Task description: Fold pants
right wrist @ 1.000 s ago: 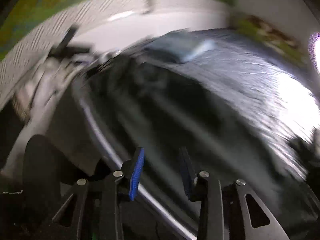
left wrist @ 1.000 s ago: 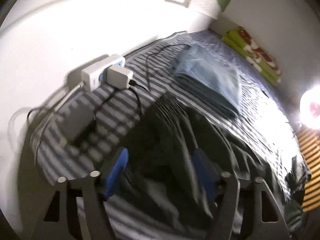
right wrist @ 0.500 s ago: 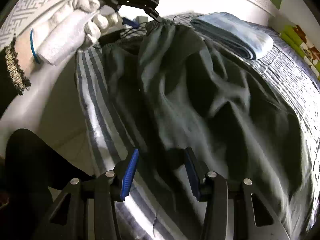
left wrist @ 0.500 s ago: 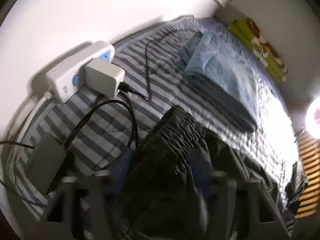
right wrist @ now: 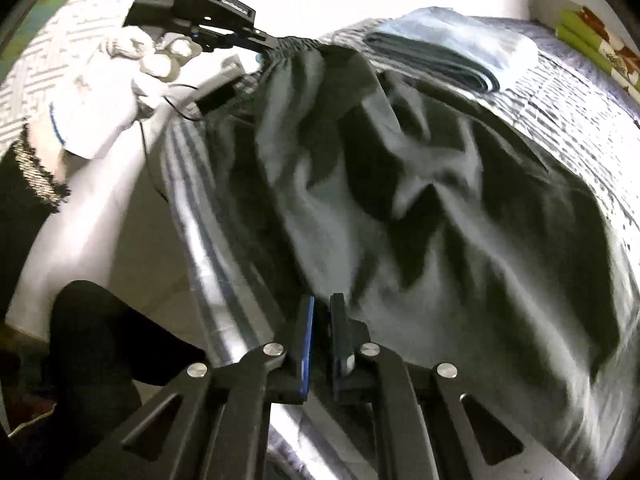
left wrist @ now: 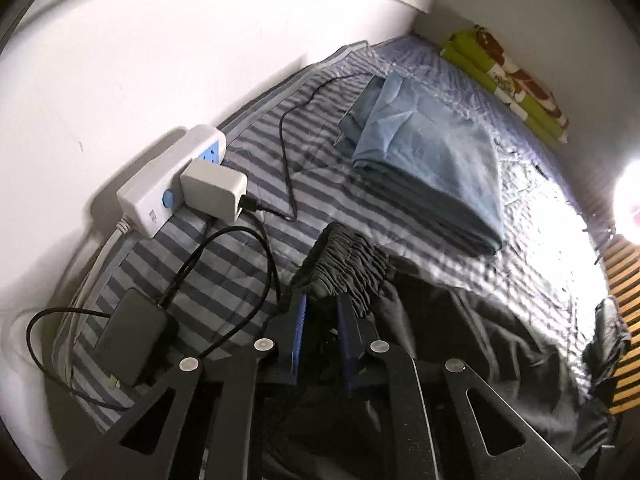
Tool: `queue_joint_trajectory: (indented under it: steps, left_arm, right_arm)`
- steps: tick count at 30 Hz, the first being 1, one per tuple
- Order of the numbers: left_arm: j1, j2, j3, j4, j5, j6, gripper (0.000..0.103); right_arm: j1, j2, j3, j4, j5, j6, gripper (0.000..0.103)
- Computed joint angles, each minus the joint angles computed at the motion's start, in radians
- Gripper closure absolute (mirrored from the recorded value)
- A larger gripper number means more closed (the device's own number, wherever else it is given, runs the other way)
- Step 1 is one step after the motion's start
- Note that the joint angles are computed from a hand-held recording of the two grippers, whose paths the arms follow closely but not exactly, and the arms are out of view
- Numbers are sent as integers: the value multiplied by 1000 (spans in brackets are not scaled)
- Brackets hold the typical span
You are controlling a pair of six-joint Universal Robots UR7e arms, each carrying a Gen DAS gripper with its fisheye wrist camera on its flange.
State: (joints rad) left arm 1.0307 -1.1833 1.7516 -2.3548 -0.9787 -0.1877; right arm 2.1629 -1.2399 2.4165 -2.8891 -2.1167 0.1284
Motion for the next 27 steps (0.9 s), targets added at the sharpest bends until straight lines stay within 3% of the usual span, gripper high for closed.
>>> queue_joint_trajectory:
  steps: [2, 4, 9, 10, 14, 17, 22, 27]
  left_arm:
    - [-10, -5, 2, 7, 16, 2, 88]
    - [-14, -8, 3, 12, 22, -3, 88]
    - [-11, 0, -3, 19, 28, -10, 88]
    - [-11, 0, -3, 19, 30, -11, 88]
    - [-9, -2, -2, 24, 39, -4, 89]
    - [-11, -26, 8, 22, 33, -8, 89]
    - [-30, -112, 68, 18, 27, 2, 89]
    - [-1, -208, 172, 60, 17, -43, 89]
  right_arm:
    - [7, -4, 4, -31, -10, 14, 66]
    - [10, 16, 1, -75, -38, 18, 66]
    - [0, 104, -39, -55, -45, -5, 66]
    - [-6, 118, -44, -52, -38, -8, 68]
    - [-16, 140, -45, -62, -49, 7, 98]
    - [-28, 79, -28, -73, -2, 25, 100]
    - [23, -2, -26, -32, 3, -4, 100]
    - [49, 4, -26, 58, 2, -22, 100]
